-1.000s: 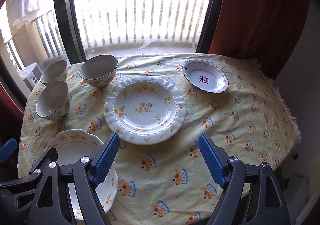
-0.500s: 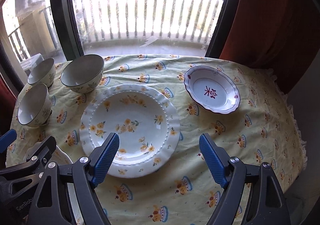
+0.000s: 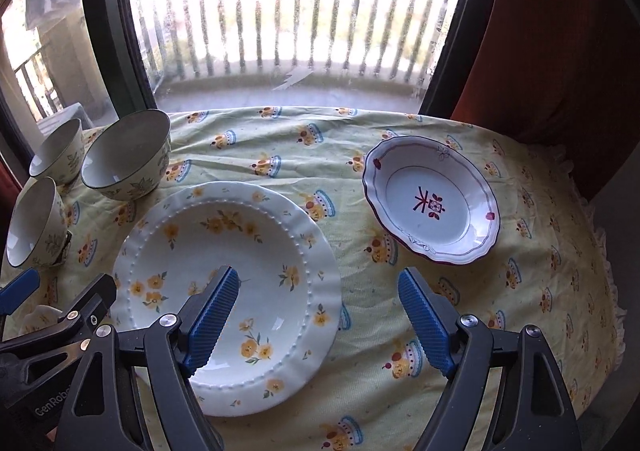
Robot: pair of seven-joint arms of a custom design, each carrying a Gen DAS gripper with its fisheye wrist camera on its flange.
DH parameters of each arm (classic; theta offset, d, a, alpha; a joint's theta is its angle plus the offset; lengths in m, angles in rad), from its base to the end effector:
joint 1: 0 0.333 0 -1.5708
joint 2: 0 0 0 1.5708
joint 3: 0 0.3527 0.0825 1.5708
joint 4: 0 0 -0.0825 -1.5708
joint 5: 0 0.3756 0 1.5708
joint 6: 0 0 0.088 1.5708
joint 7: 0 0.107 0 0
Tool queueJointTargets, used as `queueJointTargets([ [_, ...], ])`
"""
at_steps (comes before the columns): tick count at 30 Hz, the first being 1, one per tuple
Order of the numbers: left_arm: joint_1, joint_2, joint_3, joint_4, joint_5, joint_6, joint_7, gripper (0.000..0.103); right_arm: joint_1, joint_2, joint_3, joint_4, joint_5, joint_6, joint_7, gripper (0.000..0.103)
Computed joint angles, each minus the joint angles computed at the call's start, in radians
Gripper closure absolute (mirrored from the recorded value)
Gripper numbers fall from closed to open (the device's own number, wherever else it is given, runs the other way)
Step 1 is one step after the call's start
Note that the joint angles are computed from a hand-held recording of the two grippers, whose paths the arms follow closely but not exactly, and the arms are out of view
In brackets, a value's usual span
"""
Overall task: Organize plates and bowls
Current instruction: 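Grasp the rim of the beaded deep plate with both grippers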
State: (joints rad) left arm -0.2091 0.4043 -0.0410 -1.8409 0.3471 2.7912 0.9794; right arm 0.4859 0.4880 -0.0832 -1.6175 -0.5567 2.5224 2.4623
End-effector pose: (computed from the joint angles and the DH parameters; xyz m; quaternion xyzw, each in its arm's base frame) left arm 0.6641 -0.1822 0.4073 -0.6969 0.6591 -0.2158 0.1826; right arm 0.6621 0.2990 0.4228 -0.6482 0.7019 -0.2449 0.1649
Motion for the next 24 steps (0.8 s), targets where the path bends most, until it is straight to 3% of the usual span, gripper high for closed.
queueJointTargets([
  [8, -0.049, 0.082, 0.042, 0.079, 0.059, -0.019, -0.068, 0.01, -0.028, 0.067, -0.001, 0.04, 0.045, 0.042, -0.062, 0.018],
  [18, -0.047, 0.159, 0.022, 0.158, 0.029, -0.101, -0.063, 0.015, -0.056, 0.144, 0.011, 0.087, 0.16, 0.068, -0.166, 0.023],
  [20, -0.045, 0.17, 0.017, 0.17, 0.019, -0.112, -0.059, 0.021, -0.061, 0.153, 0.016, 0.089, 0.189, 0.077, -0.182, 0.03],
  [24, -0.05, 0.18, 0.017, 0.178, 0.012, -0.095, -0.056, 0.03, -0.058, 0.173, 0.011, 0.101, 0.218, 0.085, -0.216, 0.031],
])
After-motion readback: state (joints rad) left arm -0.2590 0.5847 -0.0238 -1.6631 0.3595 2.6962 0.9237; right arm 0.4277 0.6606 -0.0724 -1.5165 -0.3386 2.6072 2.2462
